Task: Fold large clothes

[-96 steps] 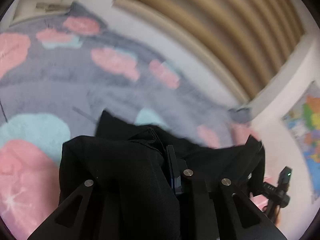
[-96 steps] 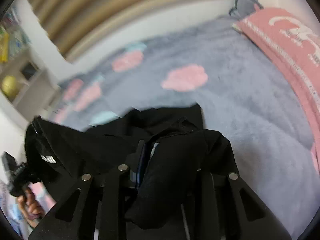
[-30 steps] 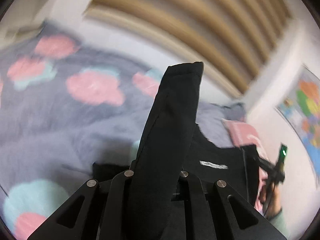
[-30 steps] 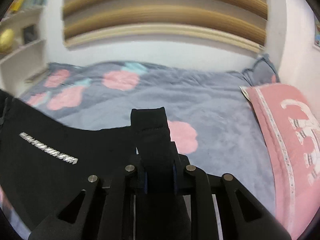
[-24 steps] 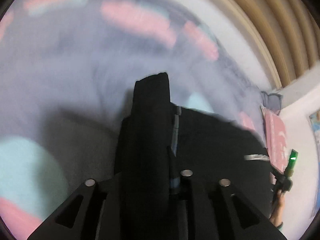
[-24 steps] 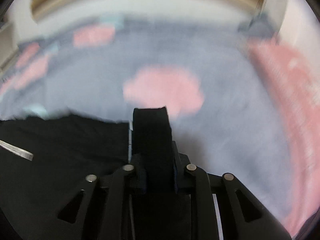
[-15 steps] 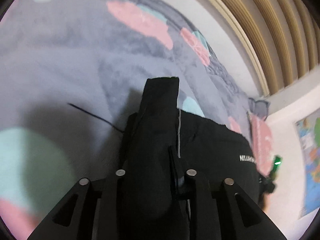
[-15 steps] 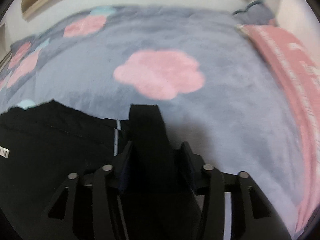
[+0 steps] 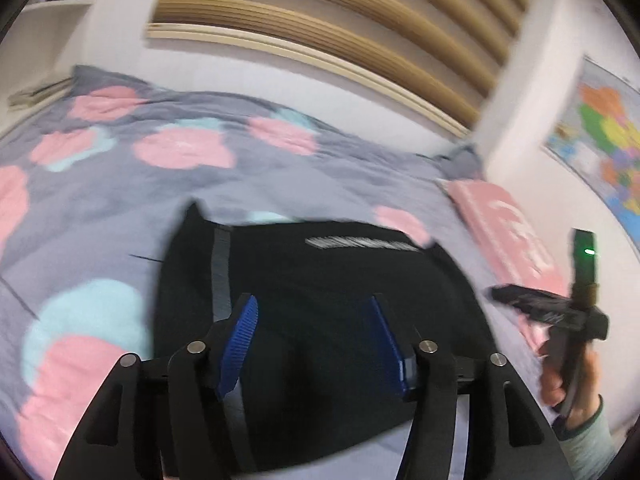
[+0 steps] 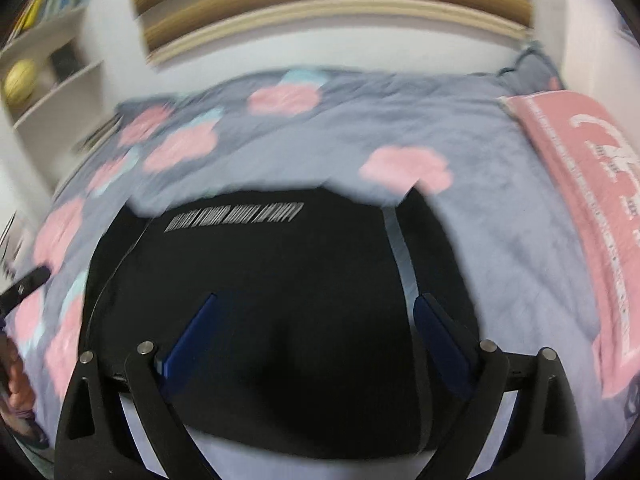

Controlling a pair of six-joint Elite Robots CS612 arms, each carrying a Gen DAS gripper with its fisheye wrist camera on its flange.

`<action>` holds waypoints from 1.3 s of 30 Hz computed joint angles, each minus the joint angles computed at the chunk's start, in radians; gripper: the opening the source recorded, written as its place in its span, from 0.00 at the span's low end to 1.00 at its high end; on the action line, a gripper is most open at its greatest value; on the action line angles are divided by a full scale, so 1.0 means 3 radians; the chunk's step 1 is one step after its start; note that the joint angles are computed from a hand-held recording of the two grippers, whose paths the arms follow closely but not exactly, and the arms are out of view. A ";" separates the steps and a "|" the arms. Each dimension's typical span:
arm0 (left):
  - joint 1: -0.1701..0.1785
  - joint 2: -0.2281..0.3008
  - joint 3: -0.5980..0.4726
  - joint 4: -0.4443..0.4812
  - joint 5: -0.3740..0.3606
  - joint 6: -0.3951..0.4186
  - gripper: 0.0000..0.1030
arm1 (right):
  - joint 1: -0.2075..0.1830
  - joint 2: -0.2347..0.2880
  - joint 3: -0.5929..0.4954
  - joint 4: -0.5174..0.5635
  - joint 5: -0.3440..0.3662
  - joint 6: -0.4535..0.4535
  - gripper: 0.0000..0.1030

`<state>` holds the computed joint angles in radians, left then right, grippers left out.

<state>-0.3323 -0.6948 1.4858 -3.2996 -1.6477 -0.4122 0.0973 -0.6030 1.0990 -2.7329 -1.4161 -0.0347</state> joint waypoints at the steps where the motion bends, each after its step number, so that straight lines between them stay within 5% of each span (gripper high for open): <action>1: -0.0026 0.0031 -0.0030 0.0009 -0.0078 0.0010 0.58 | 0.0027 -0.0020 0.0051 0.0099 0.0042 -0.0084 0.95; 4: -0.0101 0.0166 -0.0173 0.0225 -0.0220 0.0049 0.59 | 0.0094 0.0050 0.0030 0.0314 -0.0096 -0.0111 0.95; 6: -0.0152 0.0285 -0.0350 0.0630 -0.0087 0.0191 0.59 | 0.0111 0.0176 -0.0098 0.0522 -0.0138 -0.0113 0.95; 8: -0.0140 0.0444 -0.0554 0.0989 -0.0122 0.0050 0.58 | 0.0097 0.0285 -0.0187 0.0617 -0.0063 -0.0125 0.99; 12: -0.0067 0.0519 -0.0652 0.0986 -0.0342 -0.0161 0.58 | 0.0128 0.0341 -0.0220 0.0555 -0.0166 -0.0133 1.00; 15: -0.0105 0.0419 -0.0597 0.1035 -0.0177 -0.0015 0.59 | 0.0121 0.0309 -0.0295 0.0772 -0.0133 -0.0100 0.98; 17: -0.0145 0.0345 -0.0551 0.0927 -0.0009 0.0183 0.59 | 0.0119 0.0269 -0.0277 0.0581 -0.0161 -0.0092 0.98; 20: -0.0150 0.0327 -0.0599 0.0729 0.0049 0.0122 0.61 | 0.0151 0.0276 -0.0303 0.0120 -0.0399 -0.0024 1.00; 27: 0.0020 0.0748 -0.1226 0.1264 -0.0383 -0.0453 0.68 | 0.0091 0.0813 -0.1182 0.0894 -0.0032 0.0328 1.00; 32: -0.0060 0.0780 -0.1253 0.1268 -0.0025 -0.0332 0.68 | 0.0119 0.0886 -0.1105 0.0446 -0.0175 0.0397 1.00; 39: -0.0042 0.0743 -0.1127 0.1093 -0.0086 -0.0220 0.68 | 0.0103 0.0816 -0.0937 0.0276 -0.0122 0.0385 1.00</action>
<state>-0.3450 -0.4720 1.1478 -2.9718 -1.6736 -0.4783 0.1282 -0.3581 0.8179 -2.6502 -1.4528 0.0809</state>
